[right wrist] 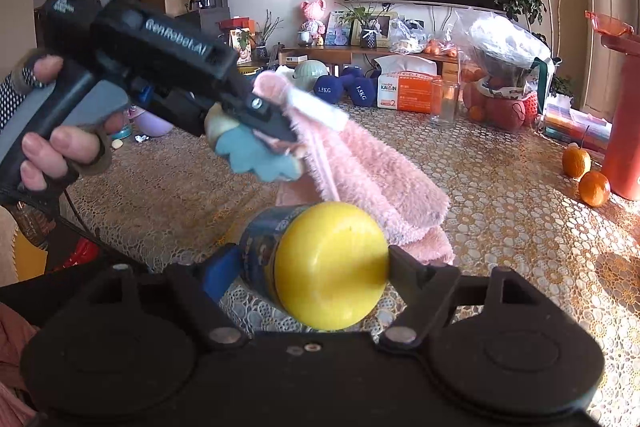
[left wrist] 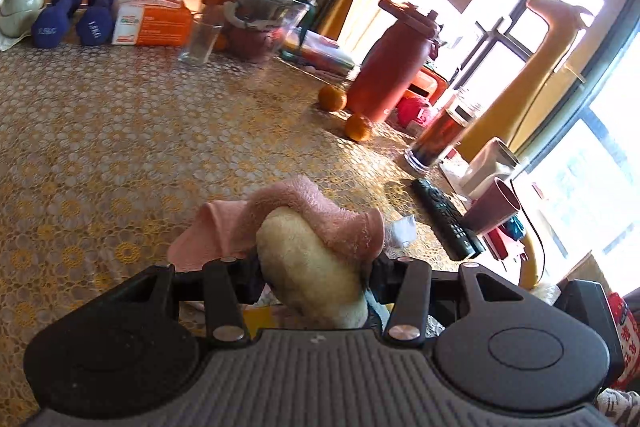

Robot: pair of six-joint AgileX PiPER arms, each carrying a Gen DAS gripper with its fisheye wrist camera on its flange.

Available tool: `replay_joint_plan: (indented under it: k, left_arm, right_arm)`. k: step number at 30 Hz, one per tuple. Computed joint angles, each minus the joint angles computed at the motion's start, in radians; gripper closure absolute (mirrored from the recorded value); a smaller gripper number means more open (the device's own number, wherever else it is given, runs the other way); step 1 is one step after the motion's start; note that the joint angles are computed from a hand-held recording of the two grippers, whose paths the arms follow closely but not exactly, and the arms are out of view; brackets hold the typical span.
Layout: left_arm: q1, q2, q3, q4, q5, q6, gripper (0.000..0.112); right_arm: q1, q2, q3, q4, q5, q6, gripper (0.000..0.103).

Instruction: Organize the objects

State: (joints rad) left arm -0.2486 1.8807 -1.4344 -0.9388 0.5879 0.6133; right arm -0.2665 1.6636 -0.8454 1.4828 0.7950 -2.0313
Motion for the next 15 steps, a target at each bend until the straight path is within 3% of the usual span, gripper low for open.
replay_joint_plan:
  k: [4, 8, 15]
  left_arm:
    - [-0.063, 0.025, -0.005, 0.066, -0.054, -0.03, 0.064]
    - [-0.049, 0.03, 0.015, 0.142, -0.076, -0.103, 0.064]
    - [0.009, 0.008, 0.089, 0.129, -0.115, -0.097, 0.064]
  right_arm:
    - [-0.001, -0.001, 0.002, -0.001, 0.0, 0.005, 0.025]
    - [-0.015, 0.001, 0.009, -0.026, 0.01, -0.012, 0.025]
    - [-0.025, 0.009, 0.0, -0.083, 0.025, -0.055, 0.025]
